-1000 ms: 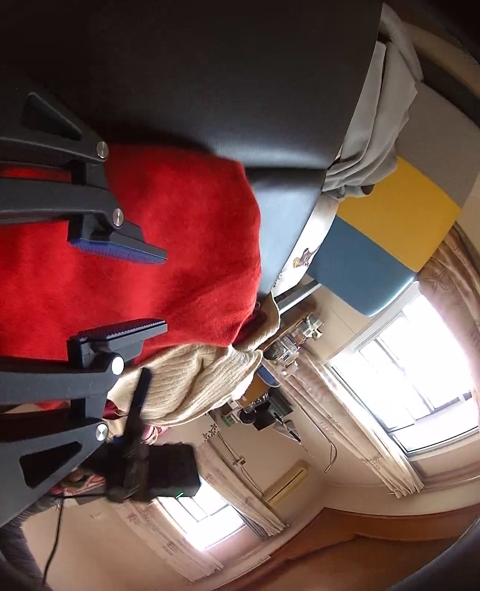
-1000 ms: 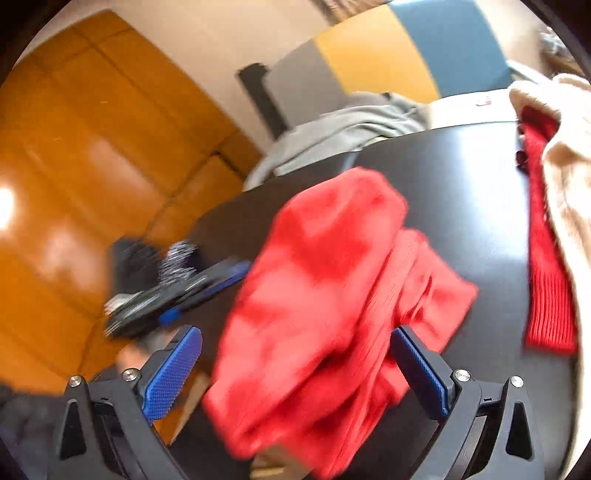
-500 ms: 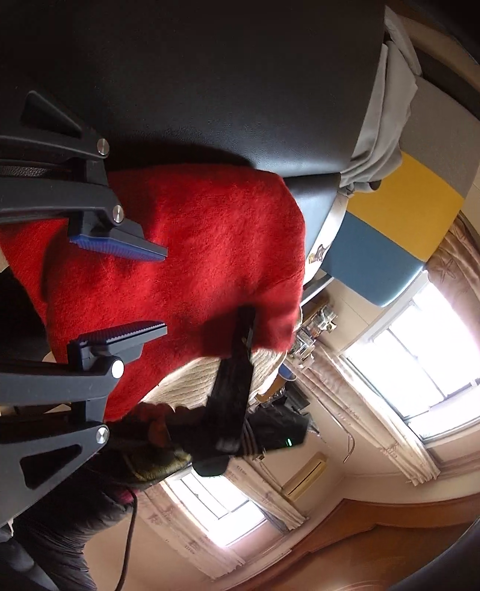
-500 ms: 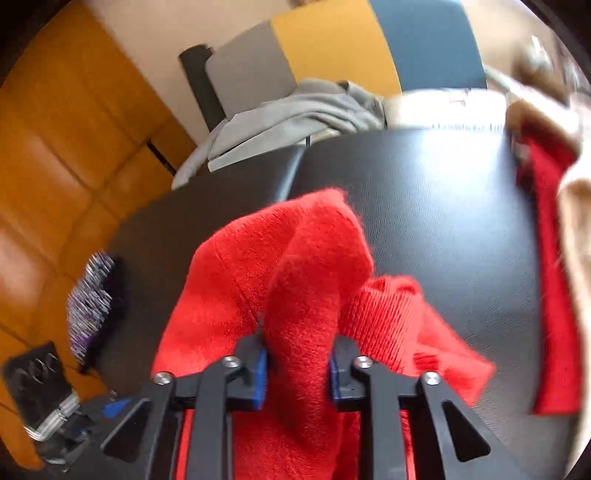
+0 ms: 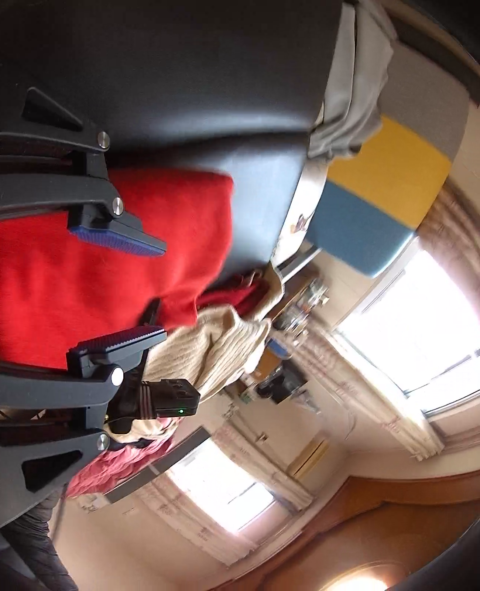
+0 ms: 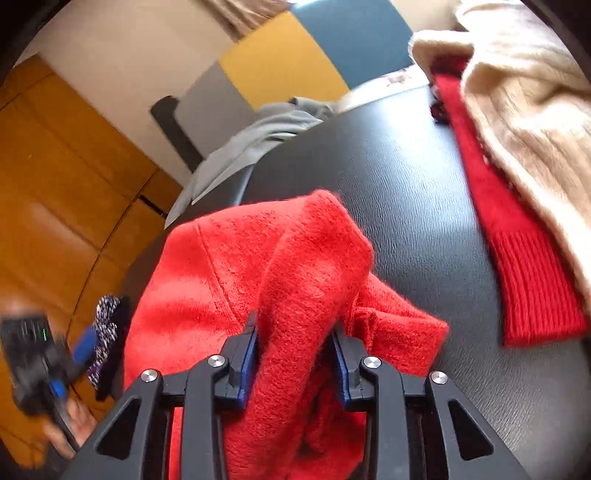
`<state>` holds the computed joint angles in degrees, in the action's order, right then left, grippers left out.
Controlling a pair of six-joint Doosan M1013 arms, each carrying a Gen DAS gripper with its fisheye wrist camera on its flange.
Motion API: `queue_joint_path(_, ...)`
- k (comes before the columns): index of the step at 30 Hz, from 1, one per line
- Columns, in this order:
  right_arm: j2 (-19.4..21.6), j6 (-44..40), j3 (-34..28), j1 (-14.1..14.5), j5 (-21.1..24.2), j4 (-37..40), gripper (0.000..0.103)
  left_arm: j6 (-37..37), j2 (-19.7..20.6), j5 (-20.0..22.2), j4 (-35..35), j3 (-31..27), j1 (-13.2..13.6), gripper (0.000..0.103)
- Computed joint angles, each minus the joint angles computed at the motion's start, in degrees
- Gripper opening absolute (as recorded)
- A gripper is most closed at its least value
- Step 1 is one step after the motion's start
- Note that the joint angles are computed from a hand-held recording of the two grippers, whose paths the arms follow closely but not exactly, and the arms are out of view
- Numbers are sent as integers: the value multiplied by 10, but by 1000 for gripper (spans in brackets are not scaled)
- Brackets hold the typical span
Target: Fold clothes
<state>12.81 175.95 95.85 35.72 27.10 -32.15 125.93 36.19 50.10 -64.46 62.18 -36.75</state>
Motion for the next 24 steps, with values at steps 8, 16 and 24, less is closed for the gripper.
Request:
queue_joint_path(8, -3, -105, -46, 30, 151, -9, 57, -94, 65, 69, 103, -102, -25, 41)
queue_joint_path(16, -1, -322, -86, 94, 133, 49, 57, -102, 64, 63, 118, -103, -29, 41)
queue_joint_path(24, 25, -291, -50, 115, 188, 63, 55, -9, 18, -8, 191, -28, -54, 41)
